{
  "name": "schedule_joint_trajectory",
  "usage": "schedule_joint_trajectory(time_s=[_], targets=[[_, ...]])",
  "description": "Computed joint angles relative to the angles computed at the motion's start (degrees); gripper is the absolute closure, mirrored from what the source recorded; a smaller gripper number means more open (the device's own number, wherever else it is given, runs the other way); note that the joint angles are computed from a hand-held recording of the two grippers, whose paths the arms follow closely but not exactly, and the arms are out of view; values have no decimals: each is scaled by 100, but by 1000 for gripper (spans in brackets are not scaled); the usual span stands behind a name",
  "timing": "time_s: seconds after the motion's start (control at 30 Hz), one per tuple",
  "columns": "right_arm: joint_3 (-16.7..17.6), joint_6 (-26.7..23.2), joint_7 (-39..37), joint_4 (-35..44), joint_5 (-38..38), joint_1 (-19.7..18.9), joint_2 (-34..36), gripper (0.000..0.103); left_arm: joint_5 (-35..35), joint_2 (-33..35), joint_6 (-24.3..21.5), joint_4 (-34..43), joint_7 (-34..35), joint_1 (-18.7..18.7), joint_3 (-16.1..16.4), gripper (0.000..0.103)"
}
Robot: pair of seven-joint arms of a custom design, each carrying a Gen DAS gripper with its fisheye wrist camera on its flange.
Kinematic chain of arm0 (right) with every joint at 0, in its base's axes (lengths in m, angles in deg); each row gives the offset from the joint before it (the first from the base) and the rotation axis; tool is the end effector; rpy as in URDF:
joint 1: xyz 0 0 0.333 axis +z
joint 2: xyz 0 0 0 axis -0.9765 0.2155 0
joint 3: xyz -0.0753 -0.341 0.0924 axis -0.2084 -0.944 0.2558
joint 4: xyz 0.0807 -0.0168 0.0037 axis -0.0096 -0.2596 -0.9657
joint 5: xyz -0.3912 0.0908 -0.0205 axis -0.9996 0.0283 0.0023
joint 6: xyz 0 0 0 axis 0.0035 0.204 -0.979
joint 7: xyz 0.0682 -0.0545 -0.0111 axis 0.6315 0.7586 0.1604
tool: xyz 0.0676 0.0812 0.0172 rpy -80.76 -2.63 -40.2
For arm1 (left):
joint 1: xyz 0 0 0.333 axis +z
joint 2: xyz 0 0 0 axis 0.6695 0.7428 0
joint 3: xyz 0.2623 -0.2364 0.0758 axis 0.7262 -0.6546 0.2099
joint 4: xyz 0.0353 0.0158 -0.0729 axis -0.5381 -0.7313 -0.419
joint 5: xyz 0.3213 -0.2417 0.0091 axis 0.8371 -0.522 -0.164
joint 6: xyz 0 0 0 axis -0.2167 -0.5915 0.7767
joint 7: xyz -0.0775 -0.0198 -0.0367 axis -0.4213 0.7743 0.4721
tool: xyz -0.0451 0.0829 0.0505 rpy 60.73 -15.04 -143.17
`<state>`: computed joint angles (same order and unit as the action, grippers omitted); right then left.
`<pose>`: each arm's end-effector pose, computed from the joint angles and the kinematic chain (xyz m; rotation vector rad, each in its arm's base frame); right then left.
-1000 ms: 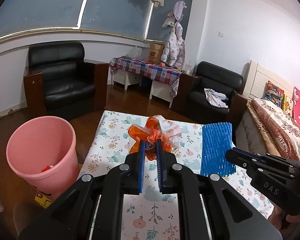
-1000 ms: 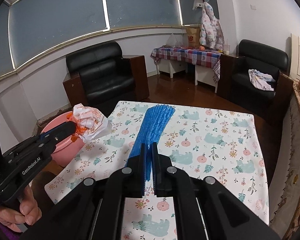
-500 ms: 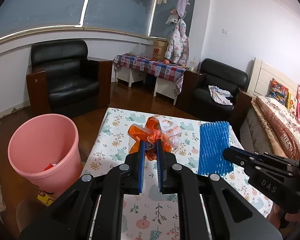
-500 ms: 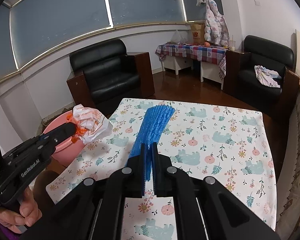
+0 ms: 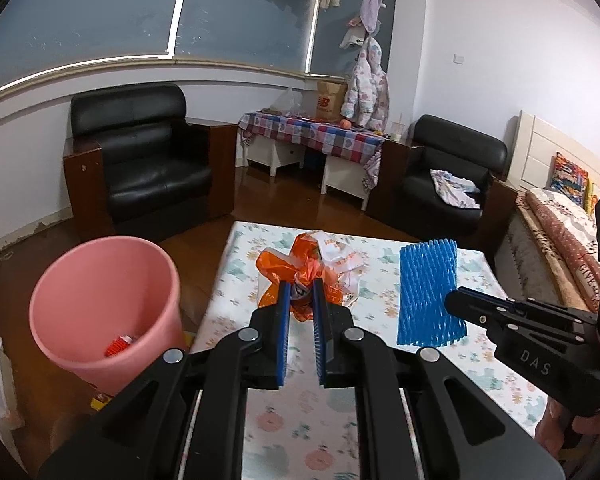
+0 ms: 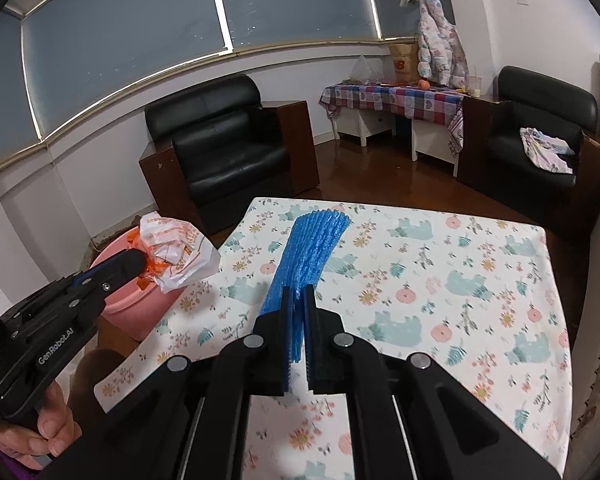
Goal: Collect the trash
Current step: 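Carry the wrapper and blue sponge over the pink bucket, then open both grippers to drop the wrapper and sponge into the bucket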
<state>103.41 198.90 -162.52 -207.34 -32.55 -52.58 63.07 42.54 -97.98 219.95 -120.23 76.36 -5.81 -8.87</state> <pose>0.3812 0.3608 0.5484 -1.4339 1.7981 -0.7040 0.4263 -0.1770 0.5511 -1.2975 2.0065 -1.2535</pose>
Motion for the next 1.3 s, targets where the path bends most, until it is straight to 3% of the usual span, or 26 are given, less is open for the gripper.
schedule_joint_trajectory(time_s=[0.1,0.27,0.33,0.57,0.67,0.73,0.87,0.9,1.03,1.3], targets=[[-49,116,-99,290,-103,-20,310,98,86,85,18,78,-66,122,87,93],[-260,457,-570,969,-159,94,1000,98,184,340,-68,279,-322,941,-214,93],[-364,589,-830,1276,-101,181,1295,98,191,427,-91,338,-427,1377,-476,93],[-707,943,-2091,2406,538,560,2337,98,656,863,-224,617,-1179,3489,-1819,93],[-793,985,-2664,2911,887,701,2762,98,1021,1011,-317,721,-1612,4209,-2274,93],[-849,992,-3019,3246,1086,790,3033,98,1253,1084,-347,757,-1842,4496,-2433,93],[-978,988,-3587,3681,1444,954,3410,98,1612,1173,-450,785,-2185,4824,-2528,93],[-982,967,-3763,3819,1593,973,3533,98,1558,1182,-448,761,-2116,4721,-2384,93],[-1066,839,-4294,4261,2062,1102,3904,98,1755,1285,-540,807,-2293,4872,-2381,93],[-1283,619,-5001,4787,2743,1352,4348,98,1680,1522,-649,970,-2269,4835,-2187,93]])
